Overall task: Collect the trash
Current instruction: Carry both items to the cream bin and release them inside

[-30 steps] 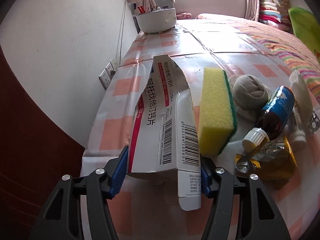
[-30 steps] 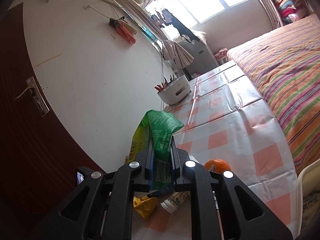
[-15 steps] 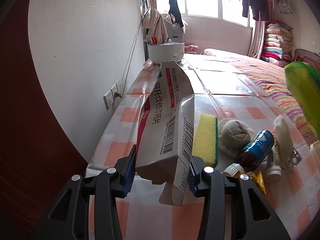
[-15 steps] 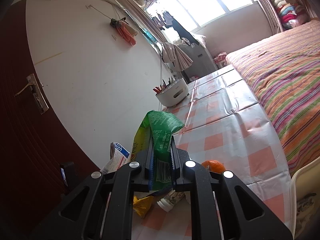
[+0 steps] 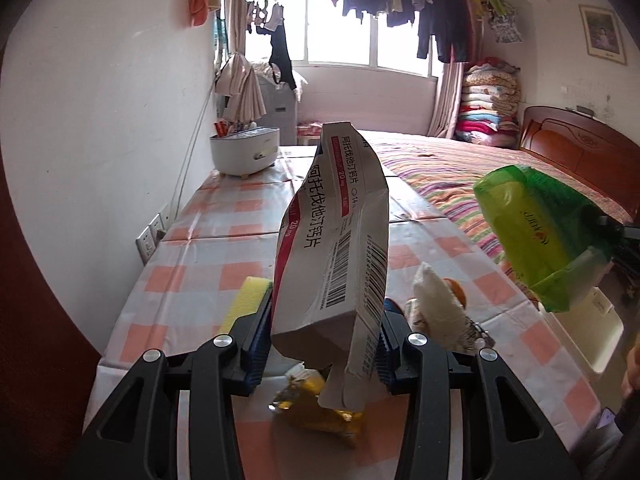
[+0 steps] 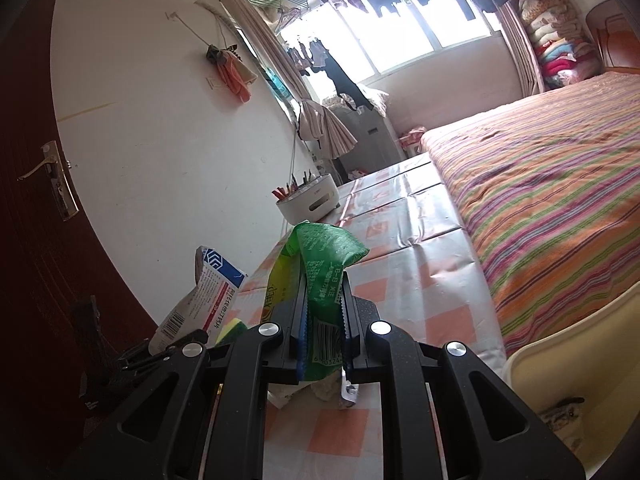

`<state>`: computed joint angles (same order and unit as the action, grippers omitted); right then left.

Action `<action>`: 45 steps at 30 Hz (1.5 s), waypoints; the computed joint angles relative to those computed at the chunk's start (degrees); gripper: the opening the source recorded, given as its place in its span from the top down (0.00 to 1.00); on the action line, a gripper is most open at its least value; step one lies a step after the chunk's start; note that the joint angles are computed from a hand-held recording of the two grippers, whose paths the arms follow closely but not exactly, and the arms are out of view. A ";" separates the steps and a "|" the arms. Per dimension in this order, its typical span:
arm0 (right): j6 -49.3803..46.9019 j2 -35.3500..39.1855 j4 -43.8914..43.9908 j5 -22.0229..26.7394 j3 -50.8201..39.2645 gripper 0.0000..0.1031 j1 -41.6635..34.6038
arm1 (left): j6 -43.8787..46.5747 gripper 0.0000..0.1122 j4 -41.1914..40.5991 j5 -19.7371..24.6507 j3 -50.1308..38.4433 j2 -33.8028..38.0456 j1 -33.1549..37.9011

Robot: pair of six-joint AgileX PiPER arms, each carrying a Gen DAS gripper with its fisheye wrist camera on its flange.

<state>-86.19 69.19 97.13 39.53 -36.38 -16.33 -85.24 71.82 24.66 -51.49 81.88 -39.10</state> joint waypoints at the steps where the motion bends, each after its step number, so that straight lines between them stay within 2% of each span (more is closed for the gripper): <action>1: -0.02 -0.38 -0.55 0.56 0.41 0.88 -1.37 | 0.12 0.63 -0.13 -0.52 -0.58 0.56 -0.67; 10: -0.29 -2.15 -5.27 6.98 3.62 0.88 -15.80 | 4.36 0.63 -3.91 -2.45 -8.82 7.18 -9.61; 12: -0.46 -2.97 -6.07 7.06 4.18 0.88 -18.02 | 5.57 0.63 -4.87 -2.99 -10.59 8.54 -11.59; 15: -1.11 -4.59 -7.39 5.45 4.90 0.88 -21.02 | 7.63 0.63 -7.01 -4.20 -13.12 10.84 -14.07; 20: -1.15 -6.18 -9.71 -0.09 5.47 0.88 -24.08 | 17.35 0.63 -17.23 -6.48 -16.93 14.02 -16.44; 24: -1.81 -6.29 -10.80 -2.66 5.67 0.88 -26.48 | 19.20 0.63 -18.97 -7.08 -18.46 15.71 -17.96; 28: -3.61 -6.68 -10.29 -7.97 6.19 0.86 -26.12 | 24.02 0.63 -23.79 -7.51 -20.36 17.29 -18.56; 32: -1.46 -7.22 -11.82 -8.68 6.49 0.85 -27.35 | 28.48 0.63 -27.82 -7.74 -21.86 18.77 -18.62; 34: -0.15 -7.42 -12.63 -9.88 6.20 0.81 -26.78 | 31.31 0.63 -30.35 -8.02 -22.44 19.31 -18.40; 35: 0.19 -7.62 -12.49 -10.48 6.20 0.75 -26.55 | 31.62 0.63 -30.59 -8.01 -22.65 19.49 -18.48; 36: 1.29 -7.75 -12.72 -9.66 5.91 0.73 -26.77 | 32.87 0.63 -31.71 -8.07 -23.04 19.72 -18.30; 38: 2.52 -7.82 -12.86 -6.05 5.62 0.55 -29.17 | 34.76 0.63 -33.52 -7.99 -23.57 19.99 -18.34; 41: 3.62 -8.45 -11.55 0.53 5.71 0.50 -35.11 | 36.05 0.63 -35.16 -7.57 -24.69 20.86 -19.04; 45: 2.58 -8.39 -6.69 10.88 6.33 0.45 -46.45 | 44.43 0.63 -44.05 -7.60 -27.27 22.96 -18.83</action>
<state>-83.61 60.80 90.44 50.42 -30.05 -62.78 -40.81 27.78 17.06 -78.76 104.84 -57.92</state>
